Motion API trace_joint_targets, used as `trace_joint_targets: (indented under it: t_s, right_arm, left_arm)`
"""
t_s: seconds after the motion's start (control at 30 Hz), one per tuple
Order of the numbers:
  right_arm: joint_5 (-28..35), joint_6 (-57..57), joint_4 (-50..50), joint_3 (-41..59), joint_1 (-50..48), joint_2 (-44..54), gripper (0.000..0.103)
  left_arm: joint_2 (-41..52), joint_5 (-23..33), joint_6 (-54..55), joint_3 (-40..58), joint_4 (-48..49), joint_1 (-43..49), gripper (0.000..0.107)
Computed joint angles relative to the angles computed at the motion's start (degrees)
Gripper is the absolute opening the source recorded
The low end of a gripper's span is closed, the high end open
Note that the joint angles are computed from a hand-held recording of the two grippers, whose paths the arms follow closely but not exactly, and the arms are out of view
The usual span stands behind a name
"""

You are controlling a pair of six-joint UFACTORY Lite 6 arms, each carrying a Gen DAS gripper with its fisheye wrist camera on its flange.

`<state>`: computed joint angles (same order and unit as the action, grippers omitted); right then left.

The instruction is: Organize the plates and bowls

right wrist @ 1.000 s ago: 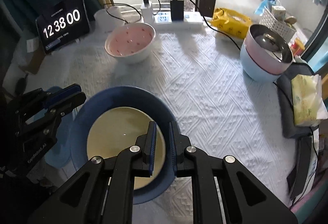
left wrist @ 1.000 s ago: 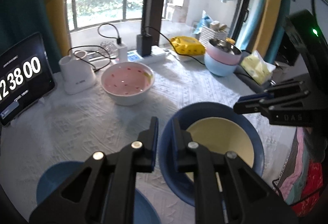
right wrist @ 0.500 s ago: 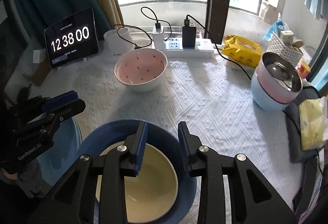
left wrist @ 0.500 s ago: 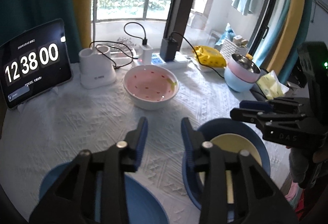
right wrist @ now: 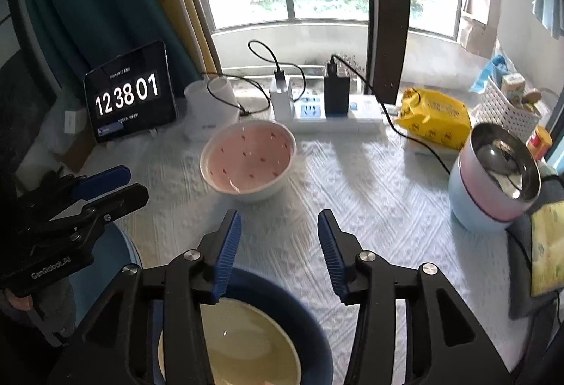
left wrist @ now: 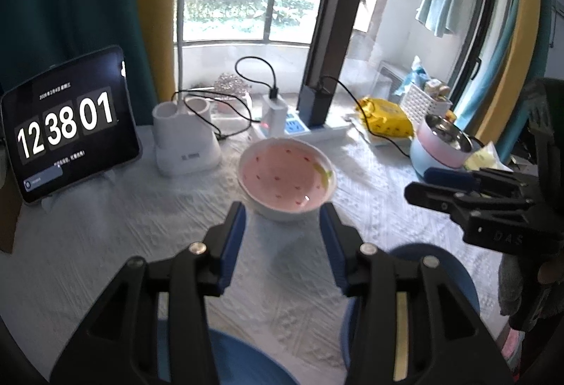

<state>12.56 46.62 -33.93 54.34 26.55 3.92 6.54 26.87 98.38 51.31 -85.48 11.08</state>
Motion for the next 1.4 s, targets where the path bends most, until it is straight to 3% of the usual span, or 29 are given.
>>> trace_joint_targets:
  t_s: [0.2,0.3,0.47,0.63,0.8,1.0,1.4]
  right_arm:
    - [-0.7,6.3,-7.4,5.1,-1.8,4.6,0.051]
    - [-0.1,-4.9,2.6,9.6,-3.0,8.4,0.051]
    - [1.5,-14.4,9.2,17.4,-3.7,15.8,0.051]
    - [3.3,-31.7,25.9,26.4,-5.7,25.0,0.051]
    - [8.9,-45.3,42.0,35.9,-8.4,33.8,0.051]
    - [16.2,-52.0,53.2,45.8,-11.6,42.0,0.051]
    - [24.7,-50.7,52.5,64.0,-12.7,55.5,0.051]
  left_arm:
    - [7.2,-2.8,-2.6,7.3,-0.8,-0.5,0.045]
    - [10.7,-3.9,-3.9,10.4,-0.8,-0.9,0.045]
    - [16.8,-5.8,-6.4,15.1,-0.5,-2.2,0.045]
    - [20.8,-7.3,-7.5,17.9,-0.5,-3.8,0.045]
    - [23.9,-8.7,-10.0,20.4,1.8,-5.1,0.045]
    - [27.2,-8.8,-16.7,23.6,8.6,-5.7,0.045]
    - [30.3,-8.5,-25.0,27.2,16.7,-6.8,0.045]
